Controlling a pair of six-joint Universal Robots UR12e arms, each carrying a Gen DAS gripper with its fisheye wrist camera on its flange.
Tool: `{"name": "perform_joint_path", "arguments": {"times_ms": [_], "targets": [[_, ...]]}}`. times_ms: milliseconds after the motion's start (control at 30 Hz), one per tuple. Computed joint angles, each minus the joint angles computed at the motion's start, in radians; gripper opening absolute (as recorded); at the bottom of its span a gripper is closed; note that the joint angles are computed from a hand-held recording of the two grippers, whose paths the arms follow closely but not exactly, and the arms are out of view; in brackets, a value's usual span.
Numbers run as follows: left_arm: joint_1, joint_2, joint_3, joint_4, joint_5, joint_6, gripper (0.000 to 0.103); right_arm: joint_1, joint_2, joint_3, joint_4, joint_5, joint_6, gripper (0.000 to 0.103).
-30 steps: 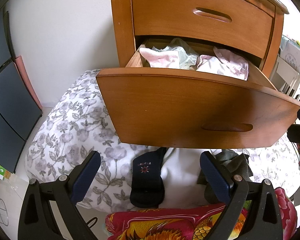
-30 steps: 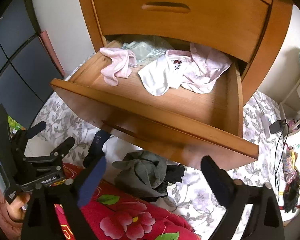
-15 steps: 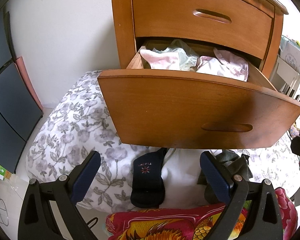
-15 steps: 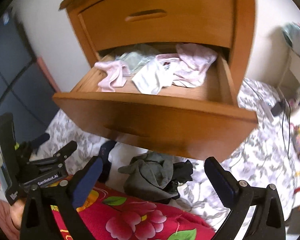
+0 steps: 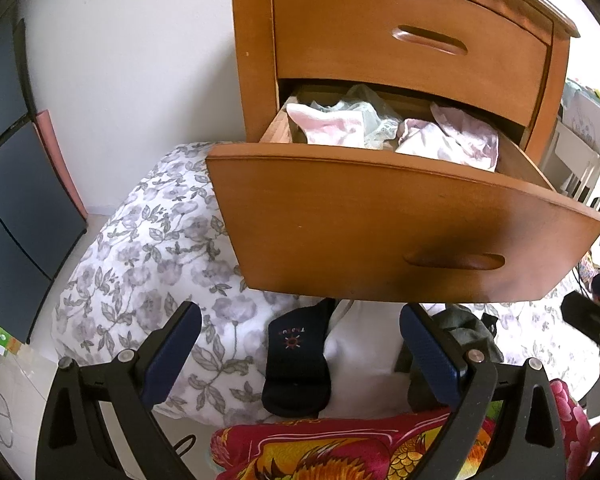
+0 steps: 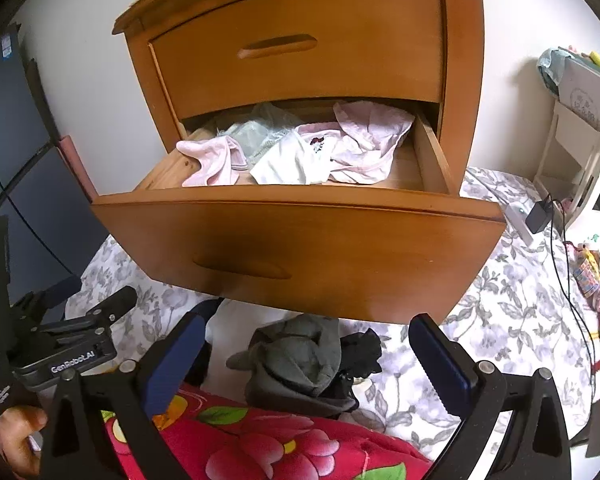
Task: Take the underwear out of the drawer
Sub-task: 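Withdraw the right gripper while bringing the left gripper to the drawer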
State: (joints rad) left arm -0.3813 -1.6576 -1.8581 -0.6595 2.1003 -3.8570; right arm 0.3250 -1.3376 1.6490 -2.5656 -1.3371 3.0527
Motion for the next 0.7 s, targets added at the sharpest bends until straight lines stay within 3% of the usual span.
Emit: {"name": "perform_joint_path", "arguments": {"times_ms": [700], "targets": [[-0.004,0.035,-0.002,0.056,-0.001,0.004,0.099,0.024,0.018,0.001,-0.066,-0.044,0.035,0.103]]}}
